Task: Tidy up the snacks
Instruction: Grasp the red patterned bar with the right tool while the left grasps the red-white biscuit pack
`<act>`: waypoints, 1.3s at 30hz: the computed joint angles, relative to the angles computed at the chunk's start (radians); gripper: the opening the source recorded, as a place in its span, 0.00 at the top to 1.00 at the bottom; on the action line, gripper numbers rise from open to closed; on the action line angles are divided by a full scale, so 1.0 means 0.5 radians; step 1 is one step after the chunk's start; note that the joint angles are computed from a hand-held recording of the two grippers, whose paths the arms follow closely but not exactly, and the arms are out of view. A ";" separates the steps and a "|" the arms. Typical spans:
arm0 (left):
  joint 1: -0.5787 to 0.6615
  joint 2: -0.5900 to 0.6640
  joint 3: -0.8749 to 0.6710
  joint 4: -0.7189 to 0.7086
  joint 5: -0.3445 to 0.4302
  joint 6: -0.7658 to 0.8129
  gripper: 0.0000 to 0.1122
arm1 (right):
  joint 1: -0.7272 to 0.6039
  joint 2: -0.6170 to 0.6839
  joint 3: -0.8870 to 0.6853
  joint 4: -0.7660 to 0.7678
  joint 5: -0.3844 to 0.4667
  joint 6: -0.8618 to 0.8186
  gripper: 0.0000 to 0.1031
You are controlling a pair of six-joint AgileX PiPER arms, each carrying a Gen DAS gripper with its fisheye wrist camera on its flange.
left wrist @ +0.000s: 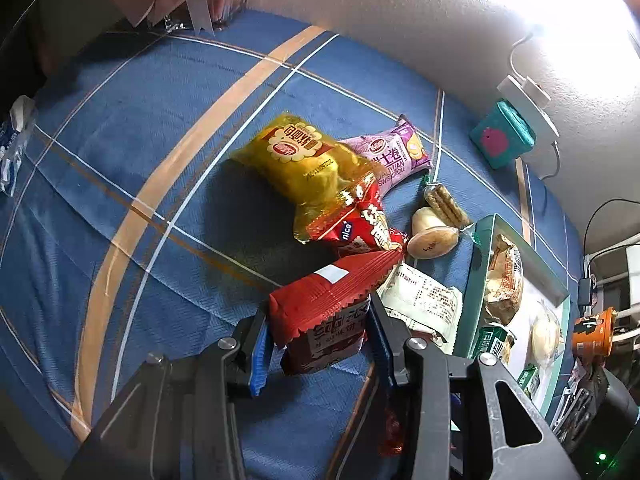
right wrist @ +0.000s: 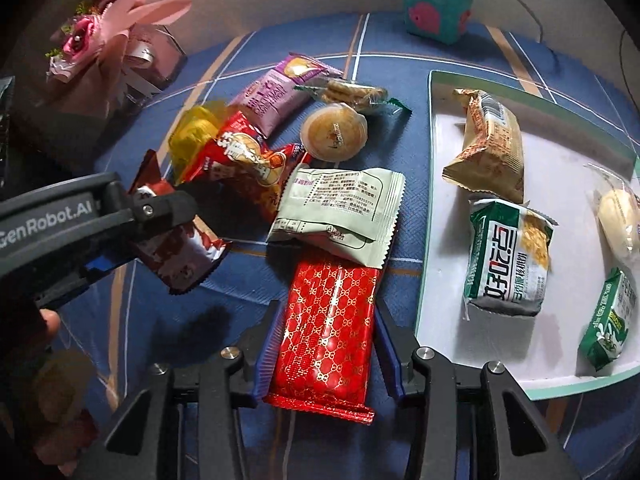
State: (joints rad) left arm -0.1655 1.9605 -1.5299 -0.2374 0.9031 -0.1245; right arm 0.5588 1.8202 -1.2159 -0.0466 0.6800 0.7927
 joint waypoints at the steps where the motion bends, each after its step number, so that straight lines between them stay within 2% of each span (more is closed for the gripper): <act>1: -0.007 -0.002 0.007 0.007 -0.007 -0.004 0.61 | 0.005 -0.033 0.024 -0.008 0.001 0.012 0.56; 4: -0.019 0.020 -0.005 0.029 0.012 -0.018 0.61 | 0.011 -0.098 0.073 -0.013 0.008 0.018 0.56; 12: -0.016 0.068 -0.002 0.020 0.048 -0.032 0.61 | -0.045 -0.043 0.076 0.087 -0.032 -0.079 0.56; 15: 0.017 0.081 0.005 -0.027 0.051 -0.010 0.61 | -0.067 0.008 0.038 0.097 -0.037 -0.089 0.60; 25: -0.034 0.177 -0.053 0.052 0.082 -0.081 0.60 | -0.112 0.056 0.034 0.240 -0.074 -0.224 0.57; 33: -0.057 0.237 -0.092 0.089 0.067 -0.140 0.60 | 0.029 0.262 -0.226 0.054 0.116 -0.084 0.40; 39: -0.035 0.238 -0.079 0.077 0.058 -0.129 0.60 | 0.154 0.424 -0.430 -0.158 0.294 0.058 0.39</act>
State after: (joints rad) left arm -0.1832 2.0793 -1.5696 -0.1987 0.9322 -0.1889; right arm 0.6358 2.0321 -1.4307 -0.1258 0.8267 0.8219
